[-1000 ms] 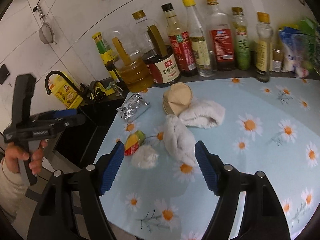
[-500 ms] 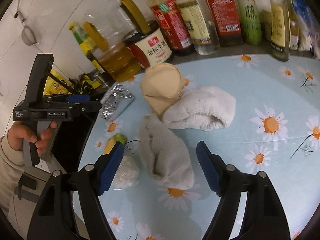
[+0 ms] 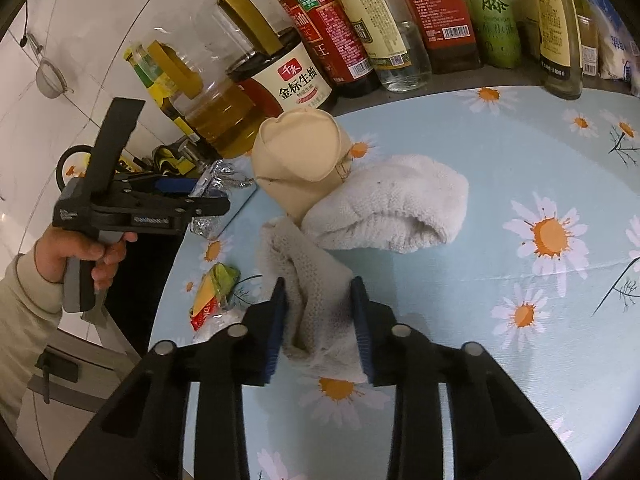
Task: Collect trash
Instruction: 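Grasp the crumpled foil with the left tool while the right tool grasps the white mesh cloth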
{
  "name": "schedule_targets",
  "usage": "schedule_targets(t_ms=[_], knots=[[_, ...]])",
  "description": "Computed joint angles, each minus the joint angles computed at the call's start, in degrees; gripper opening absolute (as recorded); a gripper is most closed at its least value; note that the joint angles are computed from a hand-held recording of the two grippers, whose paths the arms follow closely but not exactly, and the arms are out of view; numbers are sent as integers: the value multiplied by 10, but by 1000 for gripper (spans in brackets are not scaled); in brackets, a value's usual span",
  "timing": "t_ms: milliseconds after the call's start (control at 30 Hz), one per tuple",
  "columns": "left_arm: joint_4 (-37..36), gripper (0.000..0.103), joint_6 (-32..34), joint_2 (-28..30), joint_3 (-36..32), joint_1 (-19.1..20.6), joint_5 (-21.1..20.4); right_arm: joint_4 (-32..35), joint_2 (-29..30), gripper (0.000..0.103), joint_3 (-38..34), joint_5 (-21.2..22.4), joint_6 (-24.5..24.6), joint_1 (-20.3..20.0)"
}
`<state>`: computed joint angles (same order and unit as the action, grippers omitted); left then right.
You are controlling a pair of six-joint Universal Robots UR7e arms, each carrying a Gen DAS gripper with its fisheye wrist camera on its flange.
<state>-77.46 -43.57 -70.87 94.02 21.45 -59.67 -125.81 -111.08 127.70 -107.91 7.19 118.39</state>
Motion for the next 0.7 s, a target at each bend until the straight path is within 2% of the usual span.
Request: schedule_targets(t_ms=[67,500,700], knots=[[-5,59,12,5,1,-1,-4,-3,-2,28,1,-2,-2,2],[-13,57,0,-6,7,-10,7,-5,-7,24,-3,-20,12,23],[-19,57,-20,-25,8,-27,7,1,-7,24,-13,-41,35,50]])
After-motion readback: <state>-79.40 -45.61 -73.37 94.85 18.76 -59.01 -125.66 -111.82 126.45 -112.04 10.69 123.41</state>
